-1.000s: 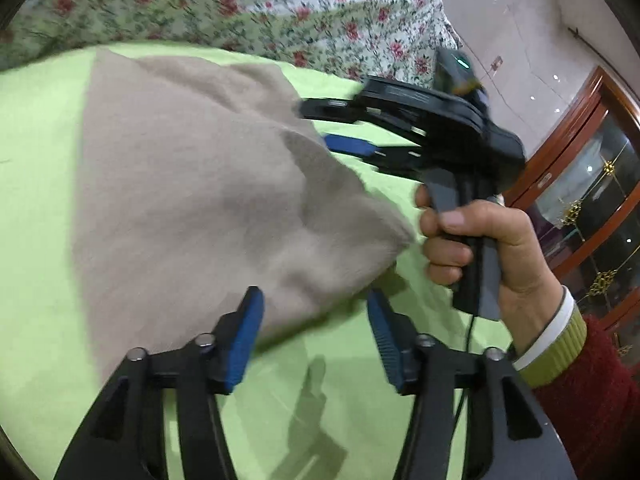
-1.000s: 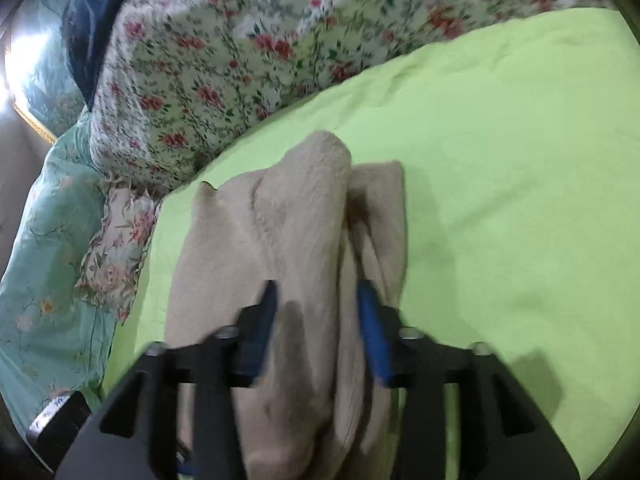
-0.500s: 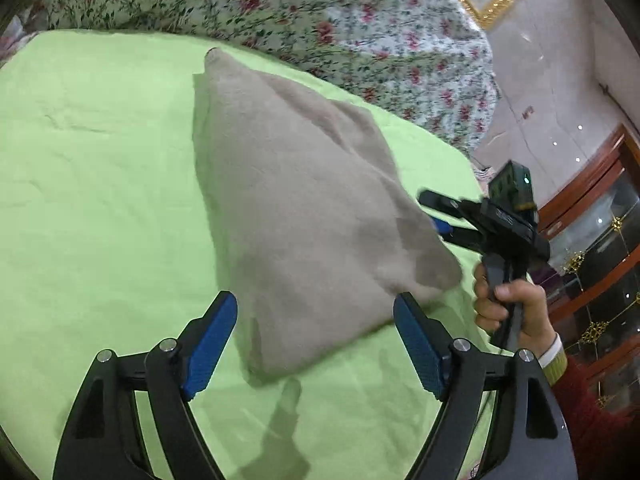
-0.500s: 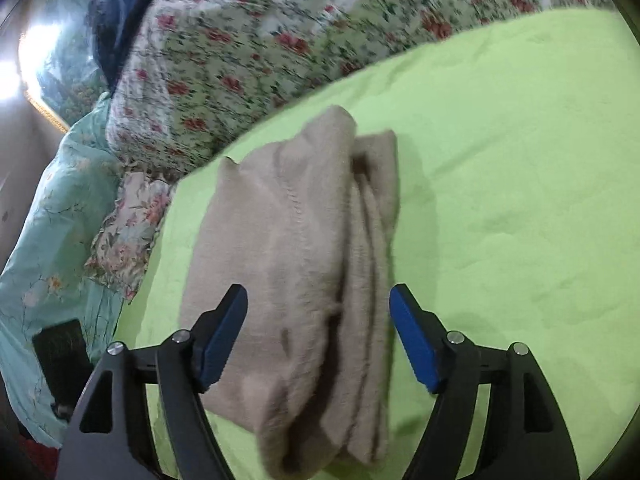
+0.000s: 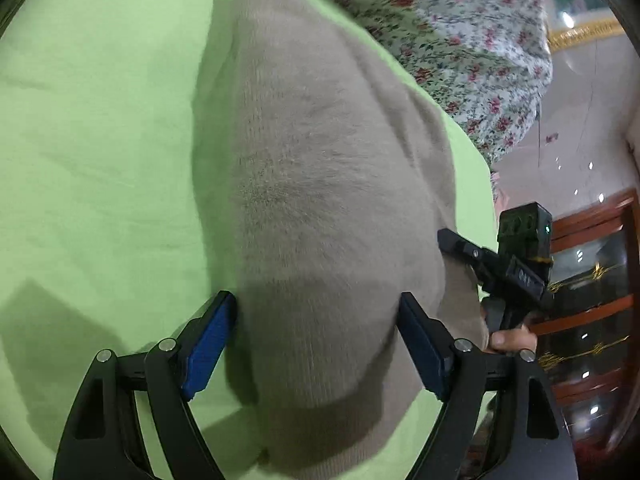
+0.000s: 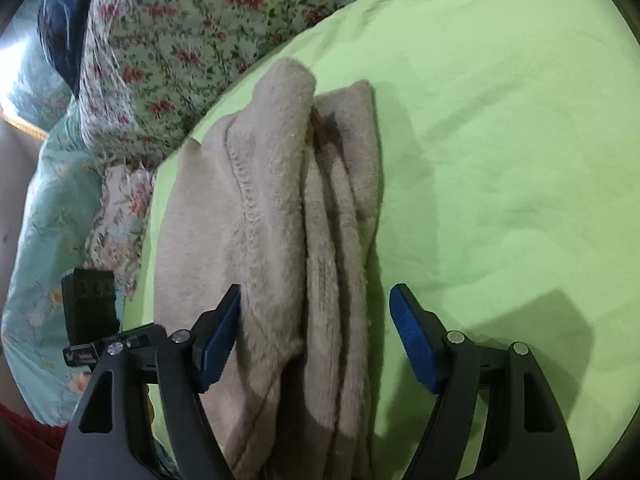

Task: Fold small clothes

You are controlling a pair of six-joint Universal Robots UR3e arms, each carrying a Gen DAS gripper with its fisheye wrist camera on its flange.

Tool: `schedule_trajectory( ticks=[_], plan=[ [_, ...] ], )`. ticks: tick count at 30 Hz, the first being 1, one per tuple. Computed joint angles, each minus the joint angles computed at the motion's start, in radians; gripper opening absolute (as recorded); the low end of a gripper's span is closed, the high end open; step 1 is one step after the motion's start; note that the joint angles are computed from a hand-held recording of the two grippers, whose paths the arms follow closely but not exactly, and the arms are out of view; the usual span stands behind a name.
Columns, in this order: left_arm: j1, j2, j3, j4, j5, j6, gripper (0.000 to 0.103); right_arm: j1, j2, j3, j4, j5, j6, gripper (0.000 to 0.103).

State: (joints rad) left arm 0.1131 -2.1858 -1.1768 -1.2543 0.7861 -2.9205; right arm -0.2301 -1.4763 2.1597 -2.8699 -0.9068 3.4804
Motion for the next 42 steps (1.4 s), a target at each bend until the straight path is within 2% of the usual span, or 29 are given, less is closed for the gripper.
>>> schedule_trajectory(
  ticks=[3, 4, 5, 6, 8, 10, 12, 15, 18, 22, 25, 29, 32, 36, 39, 42],
  plan=[
    [-0.013, -0.008, -0.043, 0.118, -0.019, 0.004, 0.083, 0.023, 0.054, -0.014, -0.077, -0.008, 0.018, 0.074],
    [-0.025, -0.01, -0.047, 0.151, -0.007, 0.01, 0.071, 0.023, 0.075, -0.006, -0.125, 0.003, 0.043, 0.073],
    [-0.037, -0.012, -0.045, 0.168, 0.011, 0.005, 0.06, 0.026, 0.09, -0.007, -0.145, 0.022, 0.053, 0.066],
    [-0.044, -0.009, -0.046, 0.182, 0.022, 0.001, 0.057, 0.027, 0.104, -0.009, -0.155, 0.044, 0.066, 0.041],
    [-0.027, 0.047, -0.117, 0.223, 0.009, 0.013, 0.046, 0.066, 0.097, -0.005, -0.198, -0.008, 0.127, 0.037],
    [0.012, 0.154, -0.22, 0.228, -0.018, 0.042, 0.045, 0.104, 0.051, 0.03, -0.278, -0.031, 0.205, 0.032],
    [0.075, 0.306, -0.35, 0.211, -0.038, 0.09, 0.045, 0.156, 0.011, 0.053, -0.34, -0.046, 0.27, 0.031],
    [0.22, 0.541, -0.504, 0.037, -0.071, 0.269, 0.045, 0.325, -0.01, 0.011, -0.369, -0.169, 0.347, 0.031],
    [0.37, 0.731, -0.592, -0.171, -0.068, 0.463, 0.045, 0.496, 0.058, -0.07, -0.427, -0.292, 0.401, 0.031],
    [0.529, 0.885, -0.683, -0.315, -0.034, 0.631, 0.046, 0.647, 0.191, -0.213, -0.431, -0.402, 0.442, 0.031],
    [0.571, 0.895, -0.757, -0.276, 0.017, 0.642, 0.047, 0.702, 0.27, -0.285, -0.417, -0.447, 0.451, 0.031],
    [0.596, 0.902, -0.869, -0.182, 0.073, 0.622, 0.056, 0.726, 0.328, -0.298, -0.403, -0.474, 0.477, 0.032],
    [0.643, 0.959, -0.907, -0.228, 0.065, 0.662, 0.065, 0.705, 0.326, -0.266, -0.428, -0.446, 0.492, 0.037],
    [0.679, 1.018, -0.891, -0.288, 0.095, 0.688, 0.073, 0.689, 0.254, -0.25, -0.319, -0.439, 0.483, 0.048],
    [0.75, 1.084, -0.872, -0.348, 0.083, 0.738, 0.078, 0.701, 0.152, -0.252, -0.209, -0.549, 0.436, 0.059],
    [0.793, 1.072, -0.837, -0.354, 0.057, 0.722, 0.078, 0.682, 0.102, -0.268, -0.167, -0.597, 0.415, 0.06]
  ],
)
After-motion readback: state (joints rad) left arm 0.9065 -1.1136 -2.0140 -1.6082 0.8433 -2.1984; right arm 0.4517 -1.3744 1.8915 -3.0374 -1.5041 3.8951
